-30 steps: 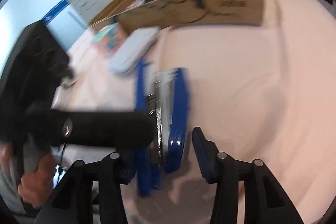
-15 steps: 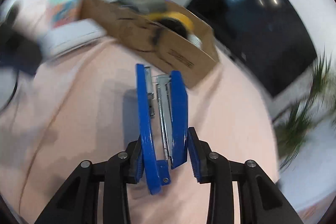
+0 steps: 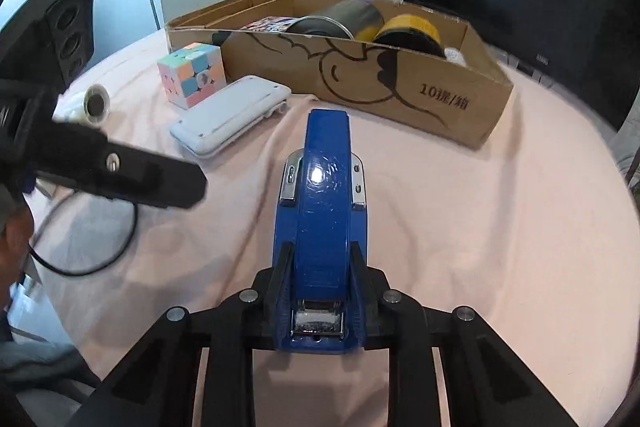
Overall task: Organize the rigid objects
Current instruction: 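Lower the blue stapler into the box beside the game box, release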
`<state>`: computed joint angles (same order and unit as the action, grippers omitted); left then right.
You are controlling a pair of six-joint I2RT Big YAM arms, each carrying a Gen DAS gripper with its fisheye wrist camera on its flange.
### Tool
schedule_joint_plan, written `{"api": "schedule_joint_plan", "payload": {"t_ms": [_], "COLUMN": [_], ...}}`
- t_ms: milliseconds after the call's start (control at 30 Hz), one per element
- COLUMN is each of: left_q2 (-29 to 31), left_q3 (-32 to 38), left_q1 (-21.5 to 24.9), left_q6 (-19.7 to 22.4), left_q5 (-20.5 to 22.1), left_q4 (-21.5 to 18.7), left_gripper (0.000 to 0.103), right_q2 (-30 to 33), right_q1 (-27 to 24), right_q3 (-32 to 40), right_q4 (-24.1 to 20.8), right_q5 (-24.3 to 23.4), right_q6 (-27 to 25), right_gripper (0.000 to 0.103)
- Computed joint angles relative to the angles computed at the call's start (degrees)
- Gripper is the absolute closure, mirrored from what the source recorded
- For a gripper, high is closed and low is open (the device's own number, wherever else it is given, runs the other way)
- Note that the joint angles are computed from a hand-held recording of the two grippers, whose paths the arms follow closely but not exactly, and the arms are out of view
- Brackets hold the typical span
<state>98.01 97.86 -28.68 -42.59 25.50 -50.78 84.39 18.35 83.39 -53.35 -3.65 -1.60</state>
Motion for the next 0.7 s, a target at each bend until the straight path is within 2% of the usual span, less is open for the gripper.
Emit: {"api": "schedule_joint_plan", "payload": {"t_ms": [67, 133, 167, 233, 267, 300, 367, 533, 600, 700], "left_q2": [0.5, 0.7, 0.8, 1.0, 1.0, 1.3, 0.6, -3.2, -3.3, -1.1], "left_q3": [-0.1, -1.1, -1.4, -2.1, -2.4, -2.1, -2.4, -1.5, 2.4, 10.8], "left_q1": [0.3, 0.6, 0.7, 0.9, 0.9, 0.8, 0.6, 1.9, 2.9, 5.3], "left_q6": [-0.9, -3.1, -3.9, -4.8, -4.6, -3.0, -2.4, -1.0, 1.3, 5.8], "left_q5": [2.8, 6.1, 7.1, 9.4, 10.3, 11.7, 10.3, 5.2, 3.1, 1.5], "left_q4": [0.9, 3.3, 4.2, 5.7, 6.0, 5.1, 4.3, 3.1, 1.0, -2.7], "left_gripper": [0.032, 0.032, 0.033, 0.036, 0.051, 0.061, 0.064, 0.065, 0.065, 0.065], "right_q2": [0.7, 1.8, 1.8, 1.5, 1.0, 1.1, 1.1, 1.2, 2.1, 6.2], "right_q1": [-2.5, -5.9, -6.4, -6.4, -6.4, -6.4, -5.7, -3.8, -2.5, -0.7], "right_q3": [1.2, 1.7, 1.4, 1.0, 0.5, 0.5, 0.3, 2.9, 6.3, 15.4], "right_q4": [-2.0, -3.8, -4.1, -5.2, -5.3, -5.7, -6.1, -5.3, -3.8, -1.9], "right_q5": [-6.9, -18.7, -21.9, -25.3, -26.7, -29.3, -31.5, -33.6, -33.1, -32.4], "right_q6": [5.0, 10.8, 12.5, 14.5, 15.3, 16.5, 18.1, 19.5, 19.3, 19.7], "right_gripper": [0.080, 0.079, 0.079, 0.079, 0.079, 0.079, 0.080, 0.079, 0.079, 0.079]}}
